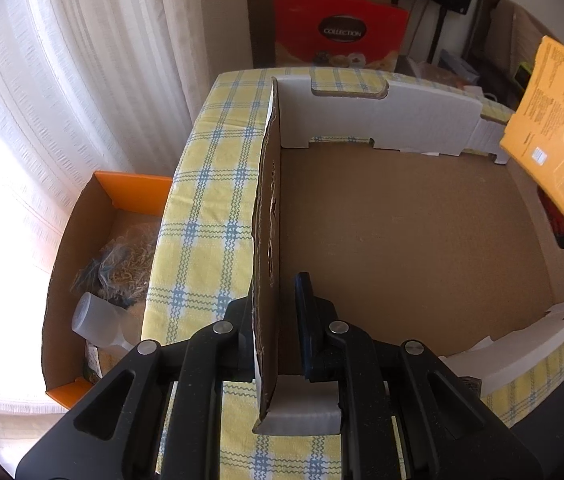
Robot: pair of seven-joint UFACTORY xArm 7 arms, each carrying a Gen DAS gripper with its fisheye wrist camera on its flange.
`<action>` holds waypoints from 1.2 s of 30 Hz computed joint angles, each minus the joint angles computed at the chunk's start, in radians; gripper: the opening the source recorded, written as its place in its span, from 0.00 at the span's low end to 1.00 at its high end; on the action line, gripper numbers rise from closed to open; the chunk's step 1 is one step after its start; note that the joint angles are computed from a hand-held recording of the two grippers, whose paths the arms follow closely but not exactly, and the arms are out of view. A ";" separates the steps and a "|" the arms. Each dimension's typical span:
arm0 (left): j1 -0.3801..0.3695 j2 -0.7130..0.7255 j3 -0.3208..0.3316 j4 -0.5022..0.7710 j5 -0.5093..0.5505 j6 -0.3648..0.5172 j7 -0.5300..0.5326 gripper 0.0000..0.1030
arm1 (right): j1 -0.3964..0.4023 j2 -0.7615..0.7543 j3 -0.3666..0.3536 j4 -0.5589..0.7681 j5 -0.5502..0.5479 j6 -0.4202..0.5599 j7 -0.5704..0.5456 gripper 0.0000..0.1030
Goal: Organize objects
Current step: 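Lift the MY PASSPORT box with the right tool and carry it over the tray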
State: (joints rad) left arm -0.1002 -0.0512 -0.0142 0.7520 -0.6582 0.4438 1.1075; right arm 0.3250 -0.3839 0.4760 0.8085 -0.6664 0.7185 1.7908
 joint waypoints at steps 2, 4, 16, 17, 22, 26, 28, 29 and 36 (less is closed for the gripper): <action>-0.002 -0.009 -0.002 -0.009 0.001 0.001 -0.003 0.13 | -0.005 0.041 0.006 0.021 -0.015 0.000 -0.002 0.44; -0.006 -0.015 -0.001 -0.014 -0.002 0.005 0.000 0.13 | 0.002 0.102 0.012 0.070 -0.036 0.056 -0.026 0.10; -0.011 -0.018 0.005 -0.015 0.002 0.010 0.002 0.13 | 0.101 0.130 -0.082 0.065 -0.057 0.106 0.004 0.36; -0.011 -0.018 0.005 -0.014 0.002 0.011 0.001 0.13 | 0.102 0.117 -0.084 0.048 -0.044 0.104 0.008 0.42; -0.009 -0.010 0.004 -0.007 0.000 0.016 0.001 0.14 | 0.094 0.047 -0.079 -0.038 0.013 0.056 0.009 0.47; -0.007 -0.009 0.003 -0.006 -0.003 0.020 0.006 0.14 | 0.082 0.001 -0.044 -0.067 0.030 0.074 0.013 0.51; -0.007 -0.010 0.002 -0.007 -0.004 0.017 0.007 0.15 | 0.084 -0.007 -0.043 -0.076 0.056 0.063 -0.010 0.51; -0.007 -0.010 0.002 -0.007 -0.004 0.017 0.008 0.15 | 0.084 -0.004 -0.044 -0.079 0.072 0.055 -0.021 0.50; -0.006 -0.011 0.005 -0.005 -0.006 0.029 0.011 0.15 | 0.072 0.062 -0.008 -0.028 0.067 0.096 -0.030 0.43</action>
State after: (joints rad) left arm -0.1060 -0.0626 -0.0097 0.7467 -0.6646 0.4730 1.1181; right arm 0.3974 -0.3221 0.4681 0.7809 -0.5991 0.8146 1.7611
